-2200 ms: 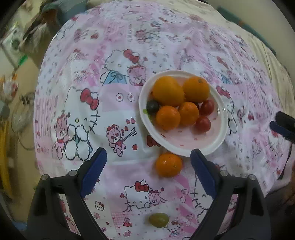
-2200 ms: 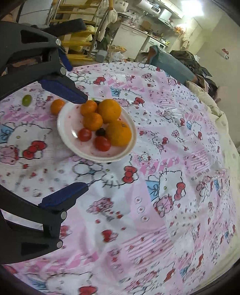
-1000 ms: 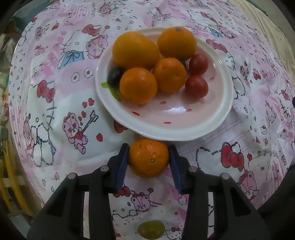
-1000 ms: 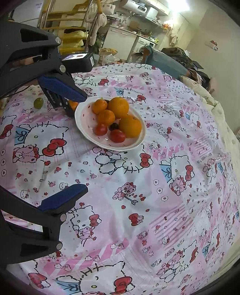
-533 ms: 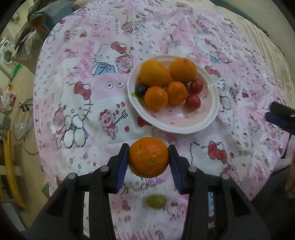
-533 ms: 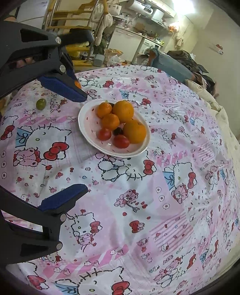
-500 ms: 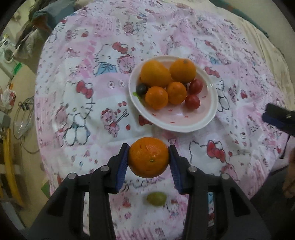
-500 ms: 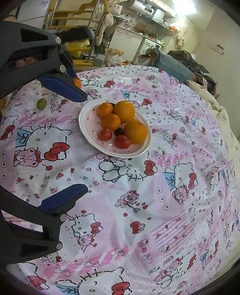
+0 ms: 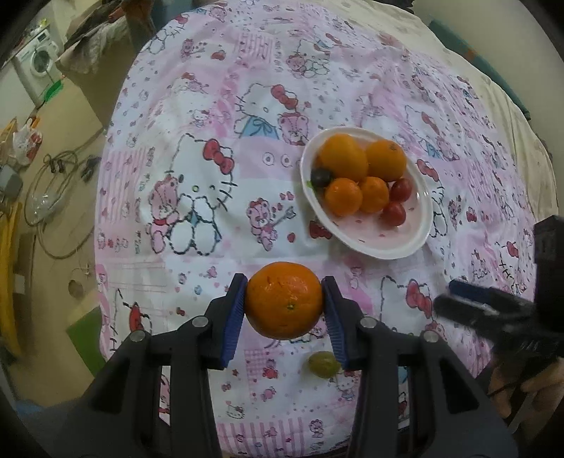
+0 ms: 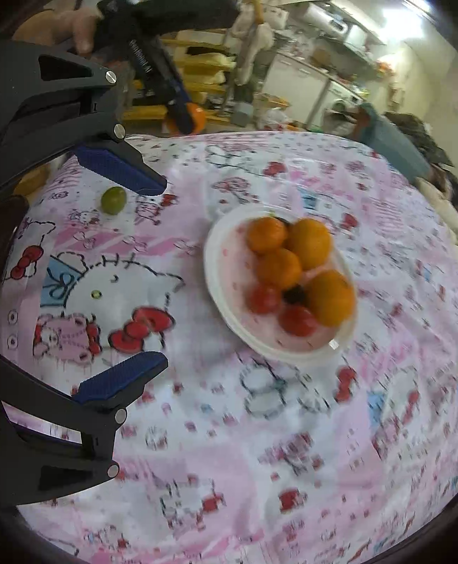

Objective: Organize fruits
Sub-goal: 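Lift the mandarin with the left gripper while the right gripper grasps the green grape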

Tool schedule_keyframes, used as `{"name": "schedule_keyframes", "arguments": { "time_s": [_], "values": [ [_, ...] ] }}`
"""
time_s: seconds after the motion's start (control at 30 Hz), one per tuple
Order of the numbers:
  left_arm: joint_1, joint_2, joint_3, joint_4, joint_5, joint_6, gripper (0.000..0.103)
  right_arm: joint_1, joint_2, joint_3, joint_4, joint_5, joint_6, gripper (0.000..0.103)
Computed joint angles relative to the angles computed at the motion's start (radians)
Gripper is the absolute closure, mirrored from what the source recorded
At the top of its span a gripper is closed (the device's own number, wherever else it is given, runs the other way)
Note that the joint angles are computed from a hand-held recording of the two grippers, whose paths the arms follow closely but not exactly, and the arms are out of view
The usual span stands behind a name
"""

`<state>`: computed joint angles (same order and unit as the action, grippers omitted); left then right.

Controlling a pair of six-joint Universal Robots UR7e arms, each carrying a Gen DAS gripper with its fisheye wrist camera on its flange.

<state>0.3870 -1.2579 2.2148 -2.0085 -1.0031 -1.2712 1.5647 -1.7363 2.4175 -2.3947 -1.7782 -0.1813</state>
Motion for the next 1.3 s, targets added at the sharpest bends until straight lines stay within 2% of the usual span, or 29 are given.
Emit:
{"name": "schedule_keyframes", "arguments": {
  "time_s": [0.13, 0.33, 0.53, 0.67, 0.8, 0.93, 0.97, 1.03, 1.17, 1.3],
  "values": [
    [0.0, -0.022, 0.012, 0.033, 0.023, -0.025, 0.065, 0.012, 0.077, 0.0, 0.01, 0.011, 0.002, 0.011],
    [0.017, -0.056, 0.044, 0.036, 0.017, -0.053, 0.065, 0.049, 0.166, -0.009, 0.041, 0.041, -0.022, 0.013],
    [0.017, -0.076, 0.061, 0.025, 0.007, -0.057, 0.065, 0.108, 0.237, -0.006, 0.052, 0.032, -0.065, 0.028],
    [0.014, -0.075, 0.061, 0.005, 0.006, -0.047, 0.065, 0.155, 0.277, 0.013, 0.025, -0.008, -0.113, 0.039],
    [0.017, -0.075, 0.065, -0.019, -0.004, -0.042, 0.065, 0.202, 0.302, 0.049, -0.053, -0.07, -0.212, 0.041],
    [0.014, -0.074, 0.063, -0.02, 0.0, -0.047, 0.065, 0.216, 0.306, 0.079, -0.121, -0.107, -0.276, 0.057],
    [0.014, -0.074, 0.064, -0.021, 0.001, -0.048, 0.065, 0.214, 0.302, 0.084, -0.134, -0.11, -0.292, 0.066],
    [0.015, -0.071, 0.063, -0.021, 0.0, -0.051, 0.065, 0.192, 0.282, 0.091, -0.114, -0.072, -0.312, 0.074],
    [0.016, -0.063, 0.059, -0.02, -0.001, -0.051, 0.065, 0.182, 0.255, 0.107, -0.13, -0.061, -0.349, 0.075],
    [0.015, -0.055, 0.053, -0.014, -0.001, -0.054, 0.065, 0.149, 0.191, 0.089, -0.072, -0.004, -0.338, 0.075]
  ]
}}
